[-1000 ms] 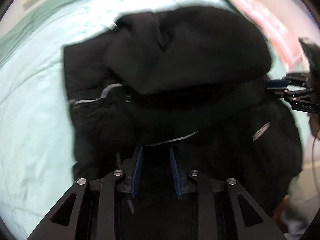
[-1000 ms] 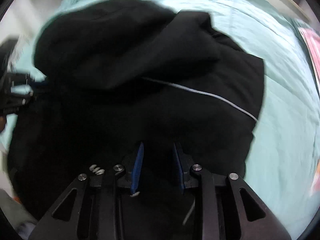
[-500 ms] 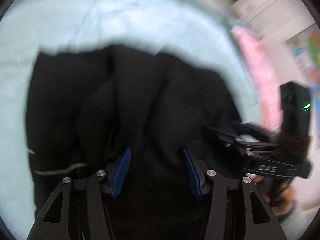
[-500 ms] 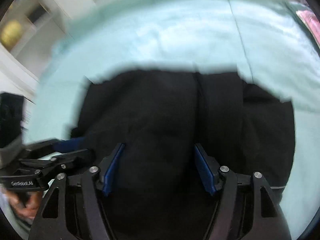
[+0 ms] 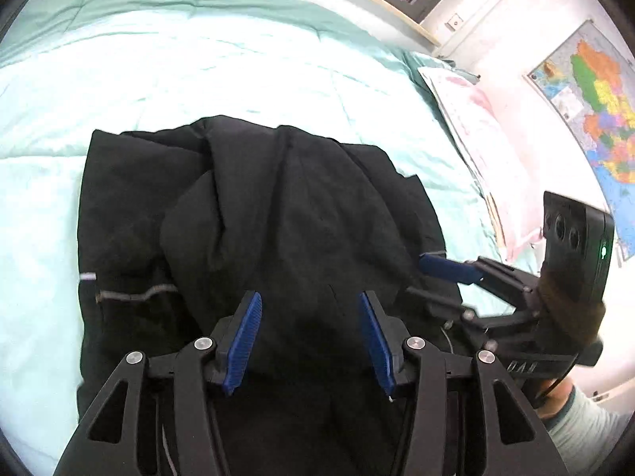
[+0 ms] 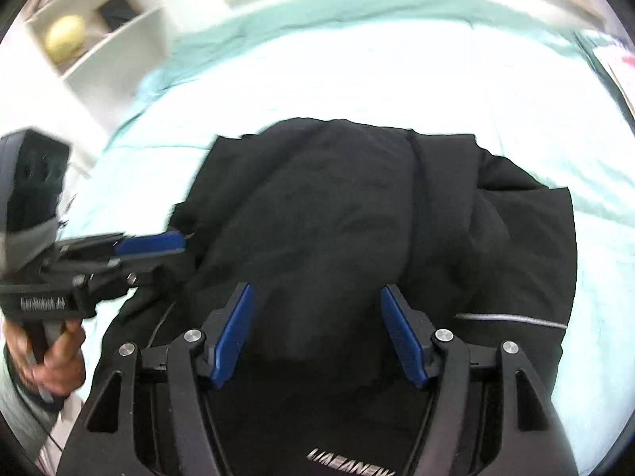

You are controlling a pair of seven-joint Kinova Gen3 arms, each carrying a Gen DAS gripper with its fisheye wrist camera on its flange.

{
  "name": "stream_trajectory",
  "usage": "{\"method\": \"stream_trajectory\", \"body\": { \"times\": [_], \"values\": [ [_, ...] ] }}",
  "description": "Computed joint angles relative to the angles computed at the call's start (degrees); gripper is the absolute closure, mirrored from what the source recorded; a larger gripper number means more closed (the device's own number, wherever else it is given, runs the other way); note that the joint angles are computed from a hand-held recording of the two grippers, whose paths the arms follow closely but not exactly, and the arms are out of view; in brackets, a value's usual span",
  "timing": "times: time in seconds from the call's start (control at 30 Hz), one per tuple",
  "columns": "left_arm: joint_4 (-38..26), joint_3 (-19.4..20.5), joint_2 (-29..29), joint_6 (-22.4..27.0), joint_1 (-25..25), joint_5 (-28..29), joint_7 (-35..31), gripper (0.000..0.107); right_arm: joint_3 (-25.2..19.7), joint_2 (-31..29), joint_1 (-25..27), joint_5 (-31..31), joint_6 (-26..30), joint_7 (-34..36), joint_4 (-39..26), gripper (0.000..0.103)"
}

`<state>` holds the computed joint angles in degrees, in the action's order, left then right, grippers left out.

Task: Fold large clothes

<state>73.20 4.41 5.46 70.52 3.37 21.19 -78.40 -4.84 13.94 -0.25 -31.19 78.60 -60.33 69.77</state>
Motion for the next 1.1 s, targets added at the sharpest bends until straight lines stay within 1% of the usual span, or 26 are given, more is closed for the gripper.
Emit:
{"method": "stream_trajectory", "body": {
  "times": [0.03, 0.1, 0.13, 0.17, 0.2, 0.23, 0.27, 0.3, 0.37, 0.4, 0.43, 0.5, 0.57, 0.67, 0.7, 0.73, 0.77, 0.8, 0.83, 0.87, 0.9, 0.93, 0.97, 1.0, 1.07, 1.1],
  "values": [
    [0.32, 0.64, 0.4, -0.01, 0.3, -0.51, 0.58, 0.055, 0.45, -1.24, -0.69, 0.33, -0.83, 0.54, 2.17, 0.032],
    [0.57, -0.33, 2.85, 1.91, 3.12, -3.92, 2.73, 0.055, 3.46, -2.16, -5.1, 3.8, -1.55, 0.47, 5.57, 0.035],
    [1.16, -0.05, 4.21, 2.13, 3.58, -4.97, 4.19, 0.059, 4.93, -1.03, -7.04, 6.13, -2.34, -0.25, 5.68, 0.036],
    [2.54, 0.73, 5.29, 1.43, 3.01, -5.09, 4.91, 0.06, 5.33, 1.13, -8.04, 7.65, -2.21, -1.44, 6.06, 0.036],
    [4.4, 0.61, 5.96, -0.09, 2.86, -4.55, 5.06, 0.061, 4.67, 2.94, -7.98, 8.24, -2.94, -2.74, 5.78, 0.036],
    [5.48, 0.58, 6.02, -1.45, 2.62, -3.94, 4.91, 0.061, 3.58, 3.69, -6.85, 7.89, -3.56, -3.16, 6.37, 0.036],
    [5.66, -0.03, 6.01, -2.01, 2.87, -3.37, 5.12, 0.061, 1.46, 3.93, -4.92, 8.15, -4.37, -3.72, 6.78, 0.036],
    [5.06, 0.42, 6.05, -1.64, 2.56, -3.6, 6.0, 0.061, 0.14, 3.84, -4.04, 8.71, -4.81, -4.35, 6.85, 0.036],
    [4.62, 0.87, 5.8, -0.99, 2.06, -3.73, 6.16, 0.061, -0.1, 3.47, -4.24, 10.01, -4.25, -4.55, 6.13, 0.036],
    [5.47, 0.46, 5.02, -0.64, 1.88, -3.12, 5.13, 0.061, 0.23, 3.33, -4.27, 10.03, -3.45, -4.37, 5.82, 0.036],
    [5.3, 0.43, 4.0, 0.09, 1.14, -2.21, 4.05, 0.061, -0.12, 3.66, -3.59, 9.97, -1.72, -4.6, 4.48, 0.036],
    [6.55, -0.12, -0.74, 1.53, -0.1, -1.02, 1.76, 0.061, -0.18, 3.22, -1.57, 8.04, 1.86, -3.45, 2.95, 0.036],
    [7.8, -1.41, -5.92, 4.13, -0.89, -1.73, 0.95, 0.061, 0.19, 2.17, 0.79, 6.34, 4.89, -1.0, 2.13, 0.036],
    [9.31, -4.04, -12.61, 10.46, -2.8, -3.95, 2.41, 0.061, 1.82, -0.45, 3.58, 6.38, 7.69, 2.06, 2.85, 0.036],
    [10.03, -5.25, -15.01, 12.77, -2.79, -5.53, 3.48, 0.061, 2.78, -1.1, 4.55, 6.98, 8.87, 2.47, 3.14, 0.036],
    [11.41, -7.52, -17.04, 14.69, -2.75, -6.54, 3.64, 0.061, 3.1, -2.03, 5.37, 7.65, 9.54, 2.29, 4.13, 0.036],
    [12.74, -8.77, -19.23, 16.72, -3.44, -6.61, 3.97, 0.061, 4.45, -2.24, 6.06, 8.04, 10.79, 2.25, 4.07, 0.036],
    [14.26, -10.37, -21.34, 18.56, -4.63, -6.01, 3.38, 0.061, 5.27, -2.06, 7.24, 8.11, 11.74, 2.65, 3.92, 0.036],
    [16.54, -13.03, -23.91, 20.49, -6.86, -5.24, 1.92, 0.061, 6.07, -1.96, 8.5, 8.14, 12.81, 2.58, 3.64, 0.036],
    [18.38, -14.62, -25.47, 21.48, -8.07, -4.14, 1.15, 0.061, 6.61, -1.74, 9.41, 8.07, 13.37, 2.34, 3.36, 0.036],
    [20.63, -15.22, -26.69, 21.56, -9.1, -3.18, 0.8, 0.061, 6.76, -1.74, 11.07, 7.88, 13.79, 2.05, 3.74, 0.036],
    [23.18, -16.59, -27.33, 21.0, -9.22, -1.66, 0.5, 0.061, 7.94, -1.24, 12.17, 6.9, 15.03, 1.77, 3.07, 0.036],
    [25.12, -18.08, -28.63, 21.33, -9.57, -0.34, -0.08, 0.061, 8.4, -0.35, 13.7, 6.11, 16.42, 1.83, 1.93, 0.036],
    [27.31, -18.5, -29.63, 20.78, -9.87, 0.72, 0.28, 0.061, 8.77, 0.61, 15.26, 5.41, 18.02, 1.44, 0.45, 0.036],
    [30.79, -17.41, -30.02, 19.47, -9.41, 2.25, 1.32, 0.061, 8.64, 1.11, 15.96, 5.13, 18.64, -0.7, 0.01, 0.035],
    [31.95, -16.0, -29.86, 19.65, -10.77, 1.62, 1.41, 0.061, 8.32, 1.44, 16.84, 5.41, 19.23, -1.01, -0.66, 0.035]
  ]
}}
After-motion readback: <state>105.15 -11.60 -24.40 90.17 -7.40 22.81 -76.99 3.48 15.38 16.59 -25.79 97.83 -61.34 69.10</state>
